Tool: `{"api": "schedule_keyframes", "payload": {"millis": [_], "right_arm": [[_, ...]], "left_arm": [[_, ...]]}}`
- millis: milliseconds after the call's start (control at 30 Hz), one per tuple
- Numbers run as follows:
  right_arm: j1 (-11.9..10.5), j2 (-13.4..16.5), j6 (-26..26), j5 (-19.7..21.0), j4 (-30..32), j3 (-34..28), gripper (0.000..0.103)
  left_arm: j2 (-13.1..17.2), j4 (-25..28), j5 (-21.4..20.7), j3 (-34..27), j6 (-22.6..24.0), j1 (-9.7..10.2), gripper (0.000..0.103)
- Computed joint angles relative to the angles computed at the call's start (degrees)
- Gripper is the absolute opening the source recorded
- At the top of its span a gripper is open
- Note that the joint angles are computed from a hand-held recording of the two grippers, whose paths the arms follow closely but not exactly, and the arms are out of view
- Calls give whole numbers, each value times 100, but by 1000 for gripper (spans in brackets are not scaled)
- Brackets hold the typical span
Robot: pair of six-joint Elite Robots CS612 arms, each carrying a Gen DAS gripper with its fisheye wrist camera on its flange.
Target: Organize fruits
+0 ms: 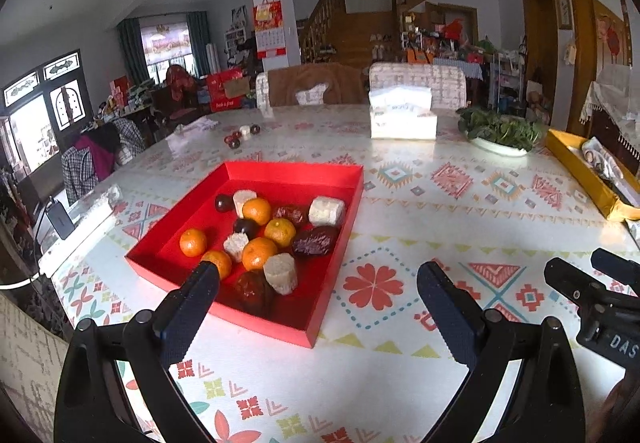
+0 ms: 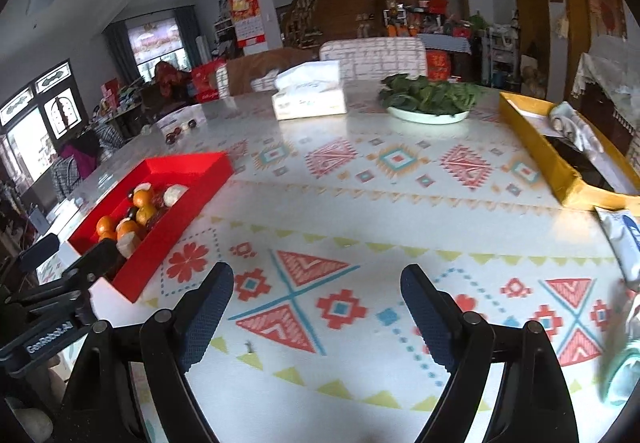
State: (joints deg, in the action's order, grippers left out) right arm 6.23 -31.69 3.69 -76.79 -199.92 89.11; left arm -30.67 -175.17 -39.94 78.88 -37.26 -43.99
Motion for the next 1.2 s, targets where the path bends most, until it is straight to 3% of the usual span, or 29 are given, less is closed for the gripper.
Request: {"api": "schedule_keyframes", "payload": {"millis": [133,200,233,267,333,400,467,533,633,933,1200], "right_arm": [[-78,-27,46,-94,5,58,90],[-123,-48,17,-73,37,90,90],[-142,-64,-5,-89,44,110,90],[-162,-87,-54,-137,52,132,90],[-189,-132,-144,-243,48,171,90],[-209,-177,-229,-348,39,203,90],[-216,-205,-289,-417,34,218,90],[-210,-220,-364,-462,-7,241,90],[-184,-213,-484,-394,3,244,91],[57,-136,-948,-34,335,72,91],[259,-95,-1247,40,636,-94,91]], "left_arm": [[30,-693,249,23,429,-88,99],[87,-1617,356,-11,1082,-176,102],[97,-1894,277,-22,1281,-185,103],[91,-2303,-16,-35,1563,-184,103],[78,-2608,-586,-81,1783,-135,103],[84,-2524,-786,-178,1734,-104,103],[126,-2534,-688,-250,1701,-124,103],[187,-2659,-458,-307,1736,-155,103],[331,-2813,203,-403,1675,-223,103],[91,-1601,66,-40,240,1,103],[48,-1209,81,61,-188,76,103]]}}
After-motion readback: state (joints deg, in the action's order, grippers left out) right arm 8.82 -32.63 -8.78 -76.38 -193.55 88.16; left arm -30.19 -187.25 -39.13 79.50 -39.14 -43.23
